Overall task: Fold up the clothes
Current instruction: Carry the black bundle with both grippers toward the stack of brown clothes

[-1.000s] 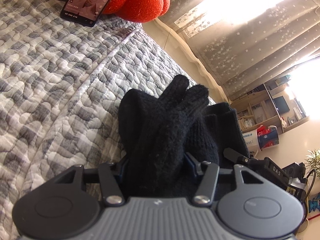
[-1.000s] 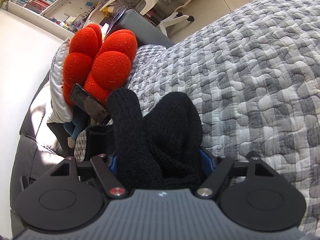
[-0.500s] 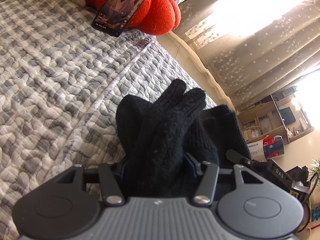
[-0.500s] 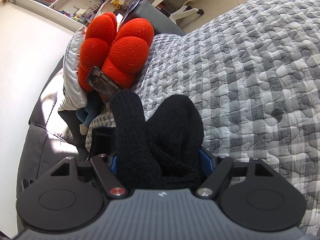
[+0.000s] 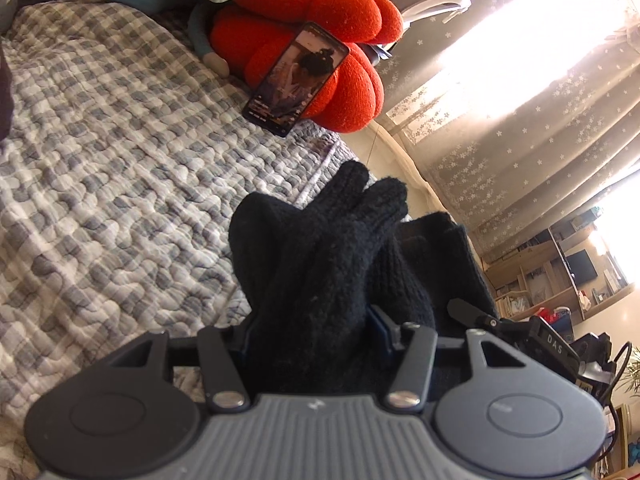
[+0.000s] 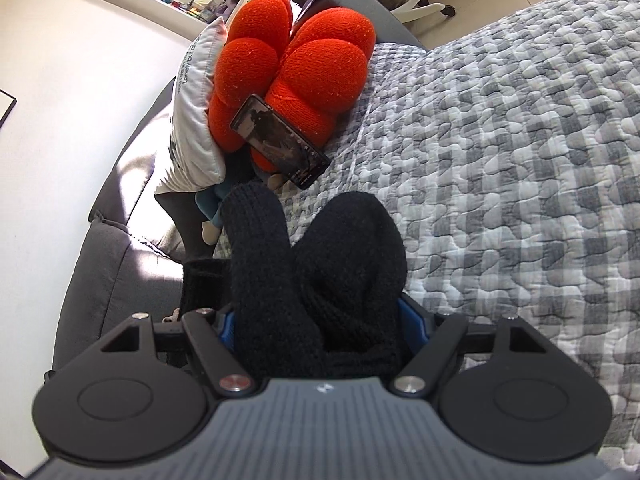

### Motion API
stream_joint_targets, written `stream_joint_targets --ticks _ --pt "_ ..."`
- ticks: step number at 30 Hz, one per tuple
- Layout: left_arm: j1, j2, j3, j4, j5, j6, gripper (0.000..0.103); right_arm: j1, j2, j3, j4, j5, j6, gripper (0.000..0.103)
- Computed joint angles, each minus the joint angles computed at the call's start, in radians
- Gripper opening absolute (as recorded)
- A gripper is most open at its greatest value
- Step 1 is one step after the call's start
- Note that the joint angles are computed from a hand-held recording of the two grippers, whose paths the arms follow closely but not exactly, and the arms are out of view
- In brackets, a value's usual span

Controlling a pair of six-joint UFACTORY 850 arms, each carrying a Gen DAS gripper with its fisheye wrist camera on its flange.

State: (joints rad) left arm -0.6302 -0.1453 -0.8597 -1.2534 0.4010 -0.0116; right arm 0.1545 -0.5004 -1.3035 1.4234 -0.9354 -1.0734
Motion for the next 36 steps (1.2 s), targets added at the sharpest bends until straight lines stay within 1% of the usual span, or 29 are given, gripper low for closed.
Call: stream_joint_targets --ticks 6,14,19,24,28,31,36 --pt "-0.048 0.099 0.114 -0.047 0.11 -0.027 0.053 0.056 -0.02 -0.022 -0.005 -0.035 0.001 0.078" --pt "-0.126 0.247 0.263 -0.172 0.242 -0.027 0.052 0.136 -0.038 -0.04 -0.021 -0.087 0.0 0.077" --pt "-0.201 0.361 0.348 -0.295 0.37 0.0 0.051 0.21 -0.052 -0.084 -0.039 -0.107 0.02 0.077" --pt "-0.318 0.491 0.422 -0.466 0.551 0.054 0.051 0.304 -0.06 -0.136 -0.052 -0.119 0.016 0.077" --pt "-0.435 0.594 0.471 -0.603 0.741 0.079 0.051 0.377 -0.074 -0.172 -0.05 -0.14 0.014 0.077" --pt "-0.52 0.652 0.498 -0.694 0.881 0.07 0.051 0.437 -0.096 -0.212 -0.049 -0.151 0.025 0.077" --pt "-0.636 0.727 0.538 -0.817 1.066 0.02 0.05 0.528 -0.147 -0.283 -0.051 -0.154 0.045 0.077"
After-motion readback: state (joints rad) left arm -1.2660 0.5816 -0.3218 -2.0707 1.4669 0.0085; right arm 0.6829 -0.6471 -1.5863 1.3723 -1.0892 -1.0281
